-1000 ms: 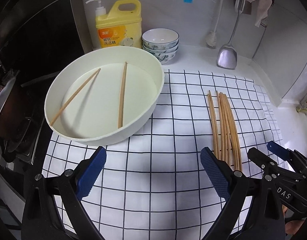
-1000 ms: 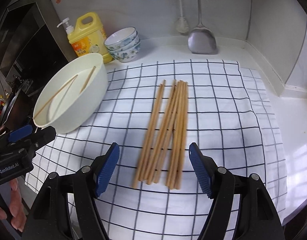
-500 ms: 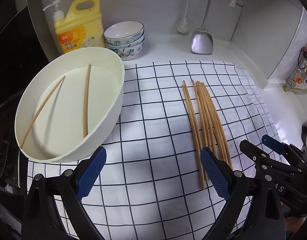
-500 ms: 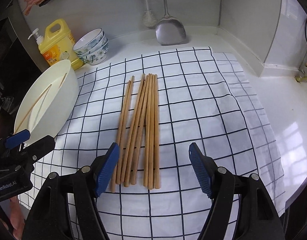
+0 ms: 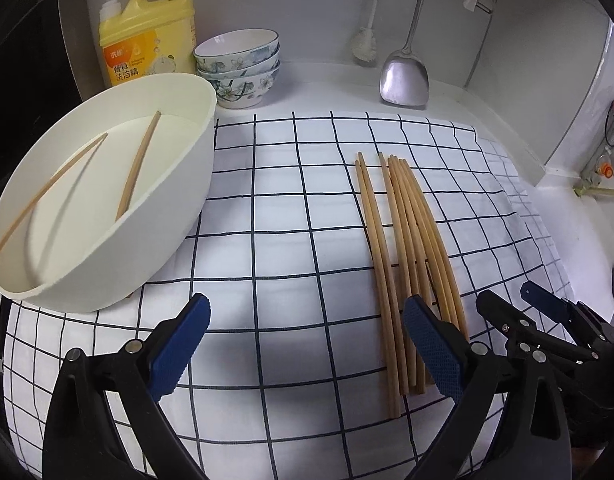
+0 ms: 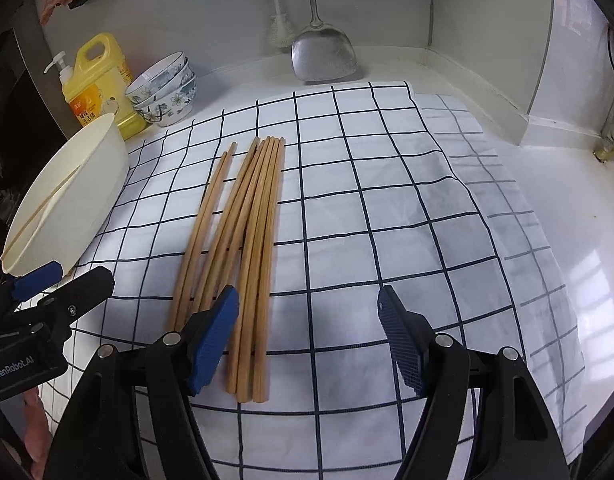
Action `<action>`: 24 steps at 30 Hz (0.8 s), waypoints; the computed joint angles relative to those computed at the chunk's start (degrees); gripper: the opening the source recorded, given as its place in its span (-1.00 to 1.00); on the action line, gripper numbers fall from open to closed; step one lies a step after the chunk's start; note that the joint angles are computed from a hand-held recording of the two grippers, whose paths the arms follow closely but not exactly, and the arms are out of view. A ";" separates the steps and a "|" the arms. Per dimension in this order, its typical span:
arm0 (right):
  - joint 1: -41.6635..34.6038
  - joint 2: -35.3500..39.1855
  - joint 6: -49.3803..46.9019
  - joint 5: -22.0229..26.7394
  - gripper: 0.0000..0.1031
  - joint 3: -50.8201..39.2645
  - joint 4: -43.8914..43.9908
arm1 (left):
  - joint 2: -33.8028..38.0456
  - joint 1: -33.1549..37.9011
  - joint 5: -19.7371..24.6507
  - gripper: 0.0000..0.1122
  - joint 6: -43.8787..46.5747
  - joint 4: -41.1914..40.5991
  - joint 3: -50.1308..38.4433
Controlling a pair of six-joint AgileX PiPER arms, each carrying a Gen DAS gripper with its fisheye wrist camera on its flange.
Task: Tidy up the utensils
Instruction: 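Move both open tools back over the remaining chopsticks on the cloth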
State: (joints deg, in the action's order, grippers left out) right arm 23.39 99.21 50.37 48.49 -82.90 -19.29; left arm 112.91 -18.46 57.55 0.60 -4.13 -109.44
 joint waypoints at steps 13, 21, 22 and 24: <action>-0.21 4.48 -1.42 -0.50 0.33 -2.08 -3.65 | 1.81 -1.04 -4.42 0.70 -3.66 3.83 2.65; 0.68 6.52 -3.21 2.29 0.33 -4.40 -5.87 | 2.95 -1.66 -3.61 0.70 -3.72 4.38 0.65; 0.60 6.32 -3.12 1.77 0.33 -4.02 -6.26 | 3.12 -1.74 -3.48 0.70 -3.89 4.49 0.33; 0.25 6.24 -3.30 1.59 0.33 -3.78 -6.42 | 3.64 -1.90 -3.03 0.70 -3.91 4.35 -0.58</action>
State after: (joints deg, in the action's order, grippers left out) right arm 23.64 105.45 47.08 50.08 -86.68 -25.71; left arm 116.55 -20.36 54.52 -3.31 0.23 -110.02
